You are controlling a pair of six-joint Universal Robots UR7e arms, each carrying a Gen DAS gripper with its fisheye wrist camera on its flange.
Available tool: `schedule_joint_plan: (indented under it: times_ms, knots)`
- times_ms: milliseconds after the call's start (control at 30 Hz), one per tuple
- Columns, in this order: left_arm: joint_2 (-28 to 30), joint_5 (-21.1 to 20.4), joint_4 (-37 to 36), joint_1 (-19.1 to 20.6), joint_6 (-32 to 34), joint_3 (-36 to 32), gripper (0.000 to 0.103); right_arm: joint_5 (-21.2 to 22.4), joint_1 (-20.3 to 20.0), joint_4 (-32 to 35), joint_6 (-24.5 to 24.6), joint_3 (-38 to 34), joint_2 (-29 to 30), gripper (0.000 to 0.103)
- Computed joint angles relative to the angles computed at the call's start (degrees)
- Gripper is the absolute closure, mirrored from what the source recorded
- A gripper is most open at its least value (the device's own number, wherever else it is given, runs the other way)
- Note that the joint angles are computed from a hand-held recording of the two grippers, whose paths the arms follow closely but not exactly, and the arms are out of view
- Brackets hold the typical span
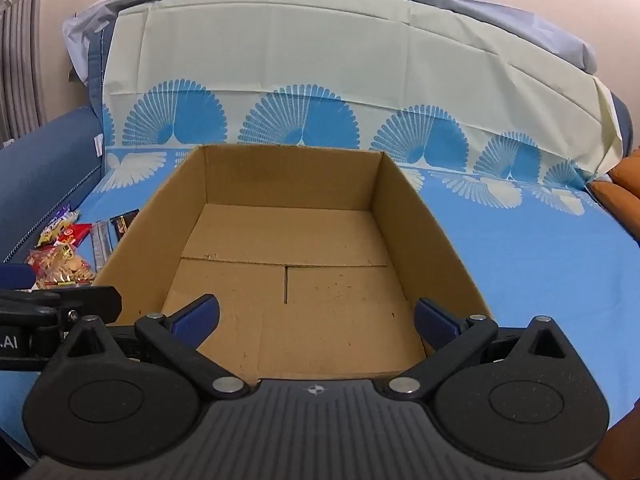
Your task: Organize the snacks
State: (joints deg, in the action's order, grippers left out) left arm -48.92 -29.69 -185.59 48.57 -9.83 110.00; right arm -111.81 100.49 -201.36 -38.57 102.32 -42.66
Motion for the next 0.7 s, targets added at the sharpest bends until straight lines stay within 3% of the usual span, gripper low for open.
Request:
schedule_joint_plan:
  times_ms: [100,233,700]
  knots:
    - [0.0,0.5,0.0,-0.6,-0.5,0.1,0.001,0.3,-0.3,-2.1,-0.6,1.0,0.6,0.001]
    - [-0.1,0.3,2.0,-0.5,-1.8,-0.2,0.001,-0.5,0.3,2.2,0.0,-1.8,0.2,0.001]
    - [-0.2,-0.2,0.7,-0.7,-0.6,0.1,0.001,-0.6,0.1,0.3,-0.1,0.0,0.4,0.001]
